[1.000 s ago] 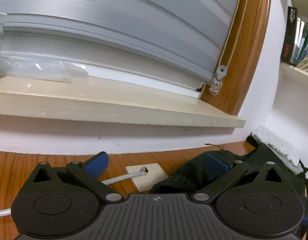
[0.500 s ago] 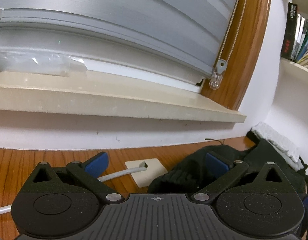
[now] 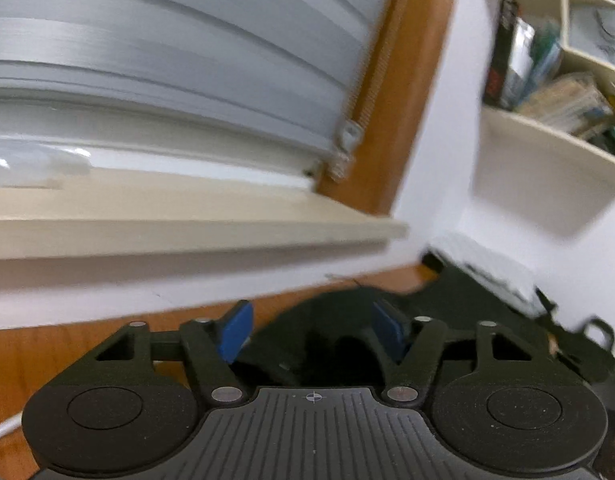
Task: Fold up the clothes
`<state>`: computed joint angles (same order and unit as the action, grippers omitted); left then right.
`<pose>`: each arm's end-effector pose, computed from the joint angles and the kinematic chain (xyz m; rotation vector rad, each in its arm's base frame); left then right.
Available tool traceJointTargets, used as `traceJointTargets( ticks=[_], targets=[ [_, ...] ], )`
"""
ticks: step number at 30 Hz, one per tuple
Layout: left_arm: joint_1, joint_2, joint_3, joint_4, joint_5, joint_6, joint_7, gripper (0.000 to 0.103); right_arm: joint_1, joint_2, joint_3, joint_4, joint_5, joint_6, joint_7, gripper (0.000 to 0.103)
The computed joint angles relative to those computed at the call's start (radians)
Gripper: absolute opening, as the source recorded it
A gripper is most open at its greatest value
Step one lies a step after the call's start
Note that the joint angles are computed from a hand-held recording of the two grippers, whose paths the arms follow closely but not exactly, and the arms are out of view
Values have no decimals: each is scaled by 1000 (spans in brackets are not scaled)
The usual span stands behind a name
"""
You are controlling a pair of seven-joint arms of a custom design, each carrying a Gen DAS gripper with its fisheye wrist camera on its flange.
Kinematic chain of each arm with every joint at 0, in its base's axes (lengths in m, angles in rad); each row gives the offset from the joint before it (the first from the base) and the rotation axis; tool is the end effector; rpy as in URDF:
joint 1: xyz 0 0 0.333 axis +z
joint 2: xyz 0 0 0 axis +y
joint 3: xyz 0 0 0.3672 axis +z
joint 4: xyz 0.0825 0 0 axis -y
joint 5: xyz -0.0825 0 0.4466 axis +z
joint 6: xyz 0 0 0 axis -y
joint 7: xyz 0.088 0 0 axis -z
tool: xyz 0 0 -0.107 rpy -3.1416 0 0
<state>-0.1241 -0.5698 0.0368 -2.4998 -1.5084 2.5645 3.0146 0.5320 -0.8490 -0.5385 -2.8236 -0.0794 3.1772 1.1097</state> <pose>0.4477 -0.0219 0.5589 -1.2628 1.9397 -1.6034 0.3789 -0.0196 0.5395 -1.7626 1.1101 -0.8496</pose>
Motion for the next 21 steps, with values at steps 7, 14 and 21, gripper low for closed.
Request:
traceJointTargets(
  ticks=[7, 14, 21],
  targets=[
    [-19, -11, -13, -17, 24, 7, 53, 70, 38, -7, -36, 13, 25, -28, -18, 103],
    [-30, -17, -15, -23, -54, 49, 109, 12, 56, -27, -51, 8, 43, -30, -45, 103],
    [-8, 17, -35, -10, 46, 62, -5, 21, 50, -25, -43, -5, 46, 0, -57, 103]
  ],
)
